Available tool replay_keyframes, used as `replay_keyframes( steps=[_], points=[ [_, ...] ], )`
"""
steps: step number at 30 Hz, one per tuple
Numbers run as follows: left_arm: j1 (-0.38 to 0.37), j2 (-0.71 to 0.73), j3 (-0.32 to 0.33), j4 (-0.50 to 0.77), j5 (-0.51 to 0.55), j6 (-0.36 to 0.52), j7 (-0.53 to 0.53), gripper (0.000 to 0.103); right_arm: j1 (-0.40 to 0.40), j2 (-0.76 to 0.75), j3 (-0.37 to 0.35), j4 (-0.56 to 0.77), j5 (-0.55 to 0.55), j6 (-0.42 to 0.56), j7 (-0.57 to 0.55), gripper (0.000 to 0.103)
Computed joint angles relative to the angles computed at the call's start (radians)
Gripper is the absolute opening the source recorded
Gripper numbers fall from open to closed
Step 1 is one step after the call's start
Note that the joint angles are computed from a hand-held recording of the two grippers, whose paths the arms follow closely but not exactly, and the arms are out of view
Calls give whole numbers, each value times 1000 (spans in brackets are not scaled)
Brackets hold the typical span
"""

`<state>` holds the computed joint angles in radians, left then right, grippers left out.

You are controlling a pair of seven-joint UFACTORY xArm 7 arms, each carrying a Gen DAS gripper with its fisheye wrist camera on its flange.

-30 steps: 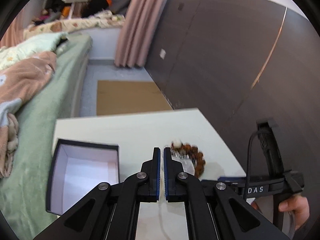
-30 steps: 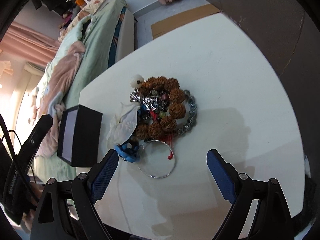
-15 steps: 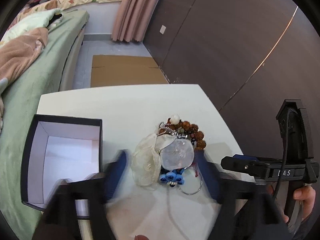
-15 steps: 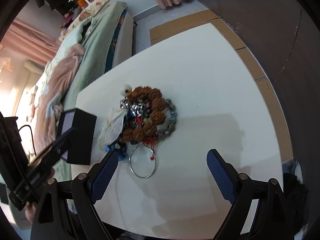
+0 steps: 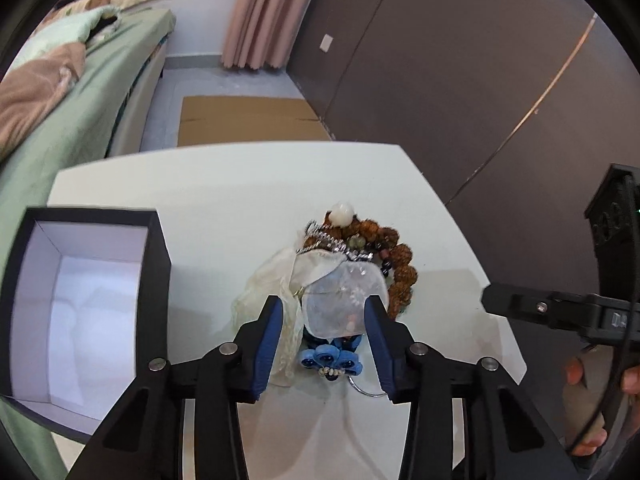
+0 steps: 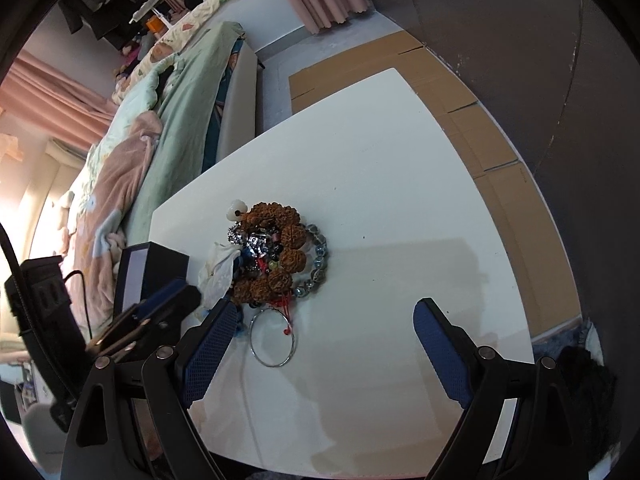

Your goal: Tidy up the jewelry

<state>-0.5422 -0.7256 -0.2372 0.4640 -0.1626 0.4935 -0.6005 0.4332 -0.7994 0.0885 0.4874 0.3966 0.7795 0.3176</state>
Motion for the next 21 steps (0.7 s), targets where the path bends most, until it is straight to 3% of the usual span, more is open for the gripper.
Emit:
replay_keyframes(
  steps=[5, 9, 11, 13, 14, 21],
  points=[
    [20, 2, -20, -3, 21, 8, -29, 44, 30, 32, 20, 17, -18, 6, -44, 91],
    [12, 18, -15, 4, 27, 30, -19, 44, 48, 63, 49, 35, -50, 19, -75, 91],
    [-7, 23, 6, -16, 0, 0, -13, 44, 50, 71, 61, 40, -64, 25, -79, 91],
    [-14, 22, 23, -34, -24, -26, -15, 26, 53, 76, 69, 43, -73, 28, -80, 91],
    [-12, 23, 27, -36, -28, -24, -17, 2, 54, 80, 72, 45, -76, 30, -80, 91],
    [32, -85, 11, -61, 8, -24, -47, 0, 58, 112, 76, 52, -80, 25, -74, 91]
  ],
)
